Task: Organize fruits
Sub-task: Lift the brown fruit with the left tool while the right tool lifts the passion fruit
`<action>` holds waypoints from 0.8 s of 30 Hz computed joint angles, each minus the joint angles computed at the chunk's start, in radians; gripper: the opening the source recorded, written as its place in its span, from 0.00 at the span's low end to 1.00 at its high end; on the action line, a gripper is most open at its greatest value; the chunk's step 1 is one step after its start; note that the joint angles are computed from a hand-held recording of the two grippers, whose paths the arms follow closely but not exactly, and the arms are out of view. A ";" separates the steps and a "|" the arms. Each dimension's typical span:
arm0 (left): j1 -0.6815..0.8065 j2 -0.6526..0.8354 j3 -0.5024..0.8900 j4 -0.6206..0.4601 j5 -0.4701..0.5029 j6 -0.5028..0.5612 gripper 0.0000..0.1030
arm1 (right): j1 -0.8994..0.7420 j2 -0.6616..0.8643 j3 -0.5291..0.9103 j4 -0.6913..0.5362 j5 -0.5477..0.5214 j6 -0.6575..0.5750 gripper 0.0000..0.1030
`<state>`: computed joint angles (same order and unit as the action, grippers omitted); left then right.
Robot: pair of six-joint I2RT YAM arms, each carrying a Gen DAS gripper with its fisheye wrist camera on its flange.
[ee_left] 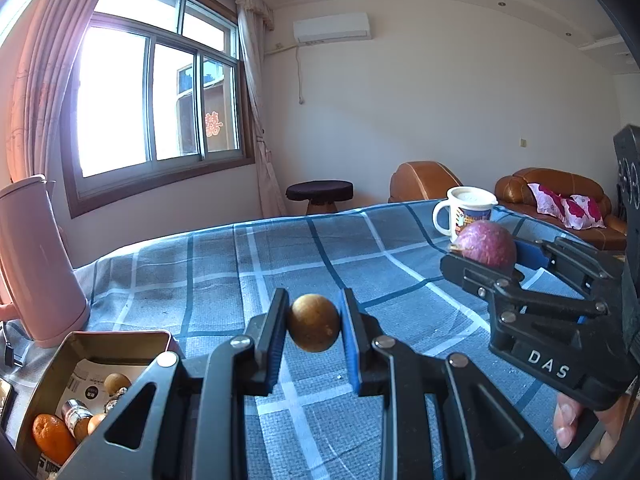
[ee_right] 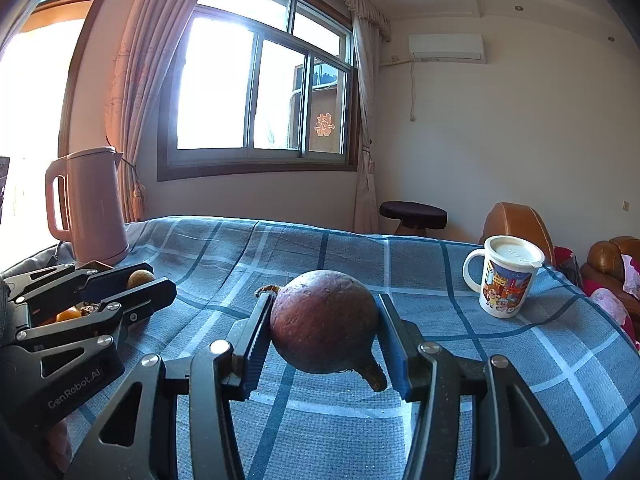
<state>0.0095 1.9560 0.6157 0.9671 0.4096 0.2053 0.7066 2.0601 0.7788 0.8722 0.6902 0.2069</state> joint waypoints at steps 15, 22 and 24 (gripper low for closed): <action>0.048 -0.027 -0.057 0.029 0.052 -0.006 0.26 | 0.019 -0.006 -0.029 0.047 -0.009 0.004 0.51; 0.078 -0.041 -0.083 0.039 0.068 0.003 0.26 | 0.034 0.002 -0.008 0.028 -0.029 0.004 0.51; 0.090 -0.045 -0.088 0.041 0.072 0.003 0.26 | 0.040 0.007 0.004 0.016 -0.036 0.003 0.51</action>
<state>0.0999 1.9113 0.5277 1.0085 0.4815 0.2085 0.7470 2.0671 0.7832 0.8880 0.6539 0.2100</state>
